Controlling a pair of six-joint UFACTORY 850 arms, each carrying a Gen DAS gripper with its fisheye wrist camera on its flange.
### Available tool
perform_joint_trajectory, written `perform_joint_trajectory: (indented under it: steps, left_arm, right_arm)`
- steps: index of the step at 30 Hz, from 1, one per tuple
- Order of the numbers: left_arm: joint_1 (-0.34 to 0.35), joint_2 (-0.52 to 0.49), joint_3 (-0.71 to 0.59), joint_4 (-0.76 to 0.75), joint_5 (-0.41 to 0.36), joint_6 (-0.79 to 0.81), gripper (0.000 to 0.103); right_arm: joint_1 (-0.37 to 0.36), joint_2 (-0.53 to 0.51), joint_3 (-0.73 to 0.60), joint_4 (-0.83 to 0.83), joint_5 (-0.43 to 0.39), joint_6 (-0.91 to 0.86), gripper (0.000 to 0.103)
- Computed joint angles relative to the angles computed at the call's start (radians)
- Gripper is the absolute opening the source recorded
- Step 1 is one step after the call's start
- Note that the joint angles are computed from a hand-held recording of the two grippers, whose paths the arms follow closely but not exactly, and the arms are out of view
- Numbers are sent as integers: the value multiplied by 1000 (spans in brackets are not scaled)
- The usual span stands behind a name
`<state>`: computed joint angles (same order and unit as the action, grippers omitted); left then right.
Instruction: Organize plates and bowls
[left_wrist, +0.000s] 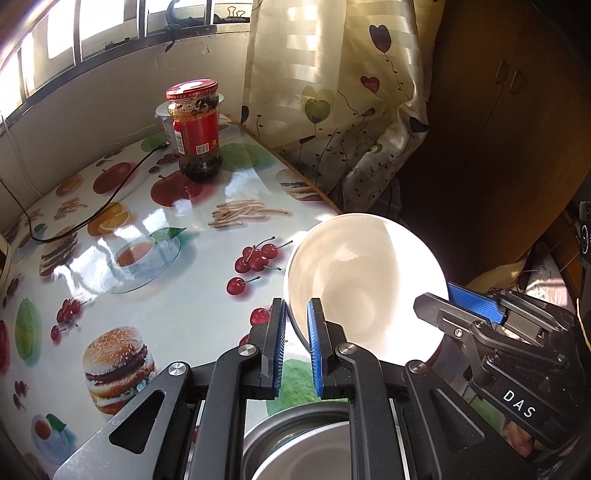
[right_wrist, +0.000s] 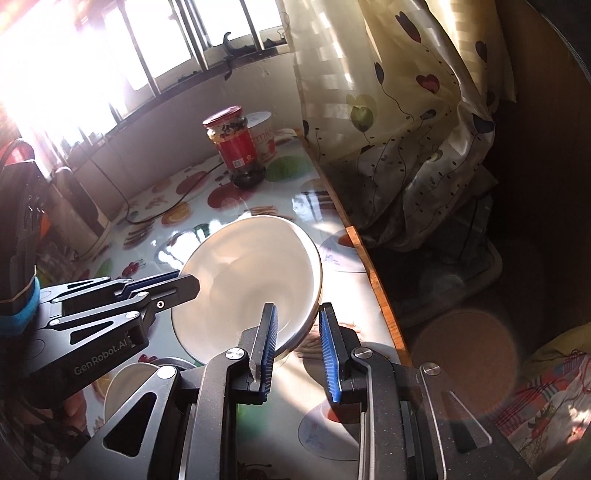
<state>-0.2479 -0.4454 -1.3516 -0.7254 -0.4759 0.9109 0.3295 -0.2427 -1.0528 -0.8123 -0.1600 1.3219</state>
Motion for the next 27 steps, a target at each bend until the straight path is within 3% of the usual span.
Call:
perform_joint_trajectory:
  steps: [27]
  left_arm:
    - [30, 156, 133, -138, 6, 134, 12]
  right_arm:
    - [82, 132, 65, -245, -73, 259, 23]
